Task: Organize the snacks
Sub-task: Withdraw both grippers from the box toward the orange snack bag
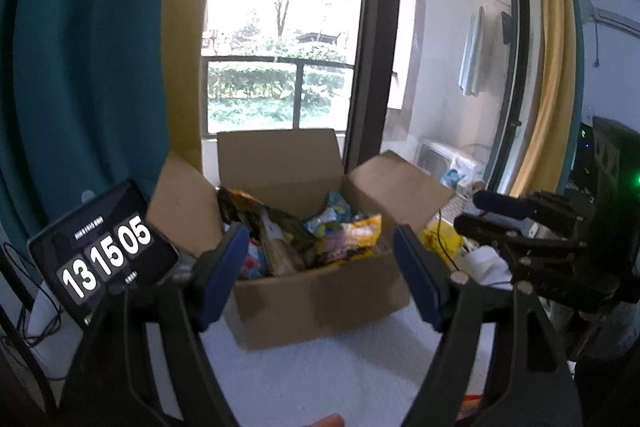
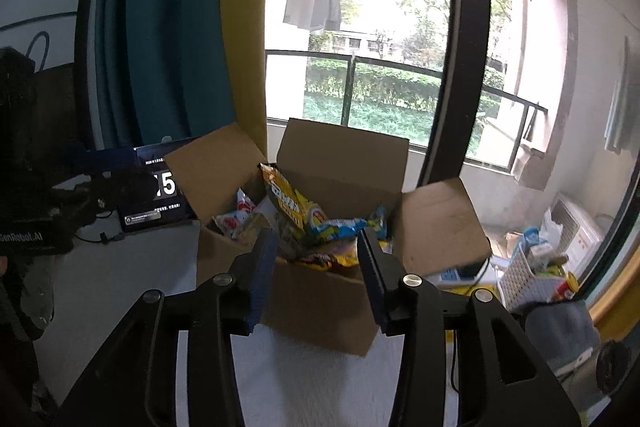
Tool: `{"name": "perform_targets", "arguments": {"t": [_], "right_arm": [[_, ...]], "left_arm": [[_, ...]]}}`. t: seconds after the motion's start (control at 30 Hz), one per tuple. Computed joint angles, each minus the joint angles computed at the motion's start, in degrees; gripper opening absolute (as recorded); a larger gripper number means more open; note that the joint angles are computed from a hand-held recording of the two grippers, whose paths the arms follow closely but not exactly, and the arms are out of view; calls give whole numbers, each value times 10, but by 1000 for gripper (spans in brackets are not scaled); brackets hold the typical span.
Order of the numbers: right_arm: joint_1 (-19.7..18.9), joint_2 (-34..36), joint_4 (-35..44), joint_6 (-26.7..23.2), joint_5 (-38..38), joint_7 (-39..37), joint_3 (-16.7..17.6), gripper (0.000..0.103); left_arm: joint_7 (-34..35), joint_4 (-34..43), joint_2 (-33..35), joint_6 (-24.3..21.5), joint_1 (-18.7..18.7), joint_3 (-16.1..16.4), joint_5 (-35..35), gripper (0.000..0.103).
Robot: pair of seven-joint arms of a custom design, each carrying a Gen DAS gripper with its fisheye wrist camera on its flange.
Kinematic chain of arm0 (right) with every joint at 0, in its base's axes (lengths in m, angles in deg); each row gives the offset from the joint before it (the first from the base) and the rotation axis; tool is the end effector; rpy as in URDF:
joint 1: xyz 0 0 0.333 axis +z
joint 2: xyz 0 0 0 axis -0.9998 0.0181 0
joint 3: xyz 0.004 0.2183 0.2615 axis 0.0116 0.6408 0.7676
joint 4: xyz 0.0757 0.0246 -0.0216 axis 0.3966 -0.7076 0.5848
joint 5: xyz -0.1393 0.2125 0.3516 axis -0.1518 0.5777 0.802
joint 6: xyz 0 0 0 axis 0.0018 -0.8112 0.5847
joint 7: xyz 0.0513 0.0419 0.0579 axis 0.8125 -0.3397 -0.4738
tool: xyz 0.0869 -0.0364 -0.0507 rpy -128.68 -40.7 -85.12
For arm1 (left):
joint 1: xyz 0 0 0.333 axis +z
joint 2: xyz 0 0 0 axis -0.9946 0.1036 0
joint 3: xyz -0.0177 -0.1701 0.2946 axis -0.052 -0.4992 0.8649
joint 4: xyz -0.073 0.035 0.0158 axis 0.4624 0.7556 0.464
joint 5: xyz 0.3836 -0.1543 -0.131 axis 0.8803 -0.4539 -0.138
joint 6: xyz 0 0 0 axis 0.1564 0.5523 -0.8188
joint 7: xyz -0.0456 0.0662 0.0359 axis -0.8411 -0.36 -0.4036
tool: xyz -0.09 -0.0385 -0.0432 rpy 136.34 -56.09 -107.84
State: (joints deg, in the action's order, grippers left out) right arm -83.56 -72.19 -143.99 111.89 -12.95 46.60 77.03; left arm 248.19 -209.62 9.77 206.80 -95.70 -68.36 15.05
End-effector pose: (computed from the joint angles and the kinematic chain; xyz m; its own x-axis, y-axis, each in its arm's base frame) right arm 0.4300 0.1745 0.6587 0.0065 -0.9923 0.1235 -0.4683 -0.1122 -0.8764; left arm 0.5188 -0.0980 0.6435 -0.6506 -0.7471 0.1358 -0.3697 0.1555 -0.9161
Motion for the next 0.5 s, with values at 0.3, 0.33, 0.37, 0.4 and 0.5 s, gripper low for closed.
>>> {"name": "perform_targets", "arguments": {"t": [0.3,0.33,0.37,0.4,0.5], "right_arm": [[8,-82,-73,-20,19,26,8,45],[10,-92,-83,-23,23,29,8,46],[12,-101,-92,-26,27,31,8,46],[14,-110,-100,-30,31,34,9,47],[25,-139,-131,-41,47,40,6,54]], "left_arm": [[-8,-58,-39,-19,-11,2,11,76],[-7,-66,-44,-24,-13,4,10,76],[-5,-72,-48,-27,-15,5,9,76],[-3,-82,-54,-28,-16,3,12,76],[-9,-105,-65,-38,-17,-1,30,76]]}}
